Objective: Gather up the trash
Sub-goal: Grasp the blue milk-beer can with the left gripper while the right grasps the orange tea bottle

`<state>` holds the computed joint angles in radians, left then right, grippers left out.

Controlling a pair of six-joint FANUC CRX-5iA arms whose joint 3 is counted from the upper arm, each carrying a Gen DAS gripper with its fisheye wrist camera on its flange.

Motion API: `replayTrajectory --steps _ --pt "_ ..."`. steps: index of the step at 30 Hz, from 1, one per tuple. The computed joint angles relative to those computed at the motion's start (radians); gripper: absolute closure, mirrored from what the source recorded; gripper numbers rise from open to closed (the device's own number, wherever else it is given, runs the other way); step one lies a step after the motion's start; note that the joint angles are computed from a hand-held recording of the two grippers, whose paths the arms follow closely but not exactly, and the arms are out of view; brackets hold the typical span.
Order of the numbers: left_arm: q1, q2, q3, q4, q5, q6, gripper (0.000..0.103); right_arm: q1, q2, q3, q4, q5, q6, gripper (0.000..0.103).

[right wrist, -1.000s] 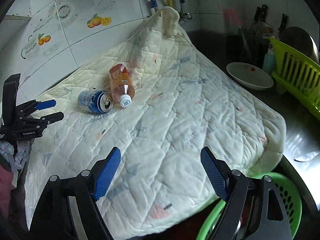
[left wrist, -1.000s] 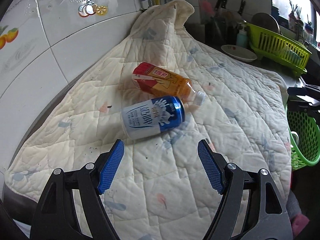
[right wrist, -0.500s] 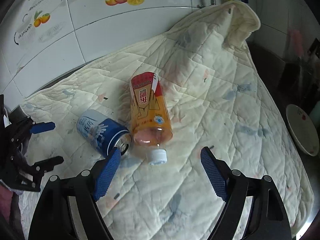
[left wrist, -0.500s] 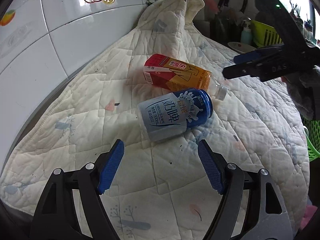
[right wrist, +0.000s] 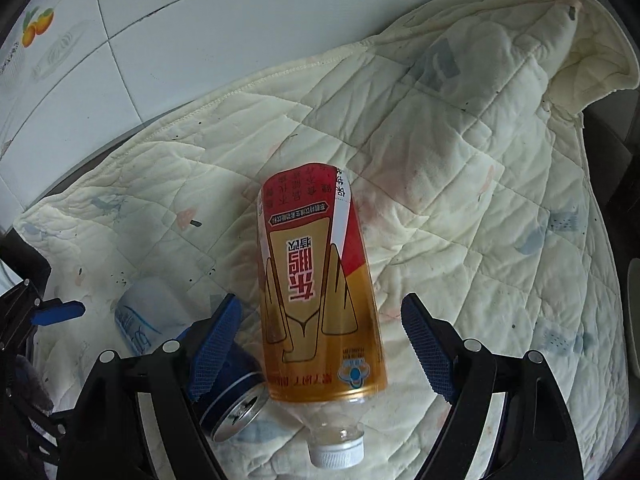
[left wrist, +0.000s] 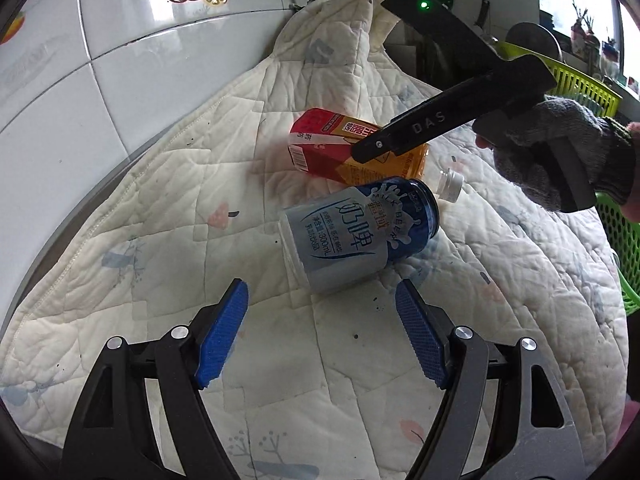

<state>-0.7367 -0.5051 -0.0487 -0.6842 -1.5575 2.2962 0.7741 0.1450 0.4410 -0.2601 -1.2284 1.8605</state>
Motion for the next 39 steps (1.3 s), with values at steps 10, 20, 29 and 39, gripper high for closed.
replayTrajectory --steps 10,20,29,39 --pt "0.022 0.006 0.004 0.001 0.016 -0.070 0.028 0.013 0.081 0.064 -0.005 -0.040 -0.027 0.031" --pt "0.122 0.016 0.007 0.092 0.127 -0.347 0.016 -0.082 0.010 0.034 -0.122 -0.068 0.025 0.035" --pt "0.285 0.051 -0.011 0.243 0.221 -0.608 0.016 -0.196 -0.097 -0.029 -0.181 -0.117 0.054 0.035" --pt "0.365 0.123 0.005 0.323 0.233 -0.820 0.014 -0.334 -0.235 -0.110 -0.251 -0.190 0.073 0.035"
